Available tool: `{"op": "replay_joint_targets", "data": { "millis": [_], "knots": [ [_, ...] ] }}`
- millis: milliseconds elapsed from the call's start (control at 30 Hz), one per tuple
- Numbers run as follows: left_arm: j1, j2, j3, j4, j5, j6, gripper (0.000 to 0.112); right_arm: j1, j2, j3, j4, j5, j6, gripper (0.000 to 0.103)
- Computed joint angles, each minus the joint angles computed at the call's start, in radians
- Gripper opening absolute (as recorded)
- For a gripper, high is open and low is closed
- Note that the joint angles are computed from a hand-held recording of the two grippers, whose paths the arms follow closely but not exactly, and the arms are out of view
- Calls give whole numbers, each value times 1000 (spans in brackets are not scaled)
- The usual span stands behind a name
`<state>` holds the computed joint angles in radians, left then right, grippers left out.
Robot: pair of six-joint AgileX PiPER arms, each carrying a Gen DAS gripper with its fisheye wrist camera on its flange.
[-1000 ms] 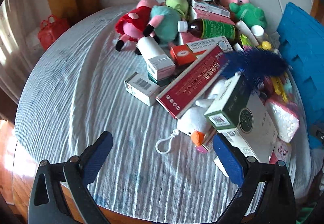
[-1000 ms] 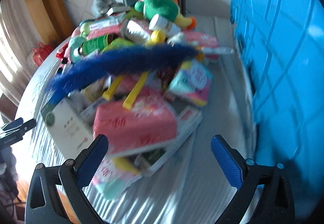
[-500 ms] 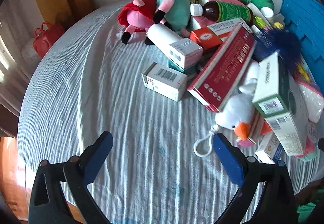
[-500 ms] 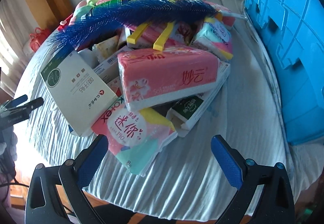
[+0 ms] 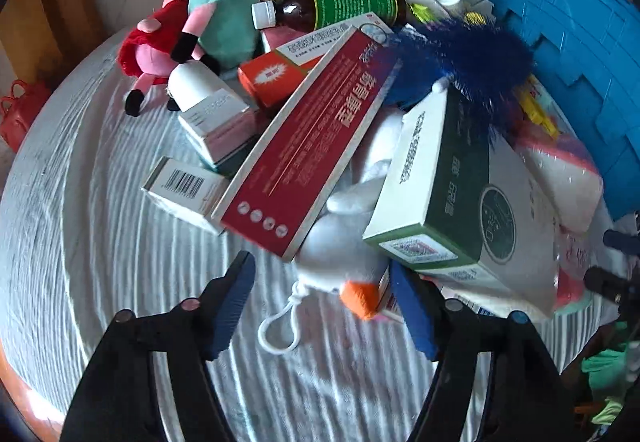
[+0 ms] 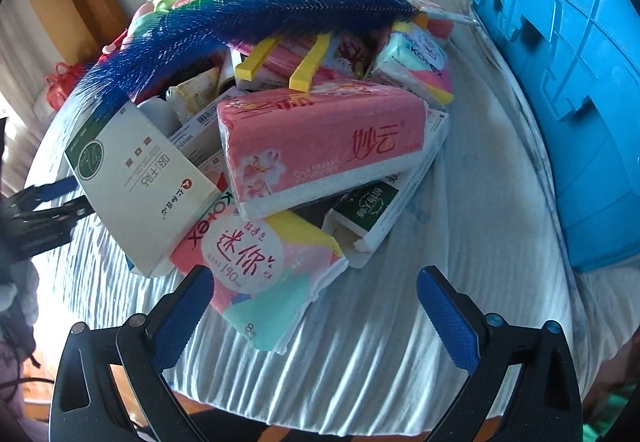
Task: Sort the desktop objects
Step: 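Grasp the white duck plush with the left gripper while the right grasps a tissue pack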
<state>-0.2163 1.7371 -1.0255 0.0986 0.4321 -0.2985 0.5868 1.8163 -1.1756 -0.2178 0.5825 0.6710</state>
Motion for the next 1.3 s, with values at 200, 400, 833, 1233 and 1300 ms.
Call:
{"op": "replay_joint_targets", "data": {
  "millis": [200, 400, 833, 1233, 1300],
  "knots": [
    [-6, 102, -117, -15, 50, 55, 66, -1, 10, -9, 38, -30, -59, 103],
    [34, 148, -172, -161, 94, 198, 62, 24, 82, -77, 30, -20, -126, 103],
    [67, -78, -6, -28, 56, 89, 47, 65, 78, -60, -32, -46, -48, 76],
    [81, -178, 34, 11, 43, 88, 46, 26, 6, -16, 71, -38, -143, 68],
    [81, -181, 61, 24, 40, 79, 46, 35, 7, -8, 82, -35, -151, 75]
  ]
}}
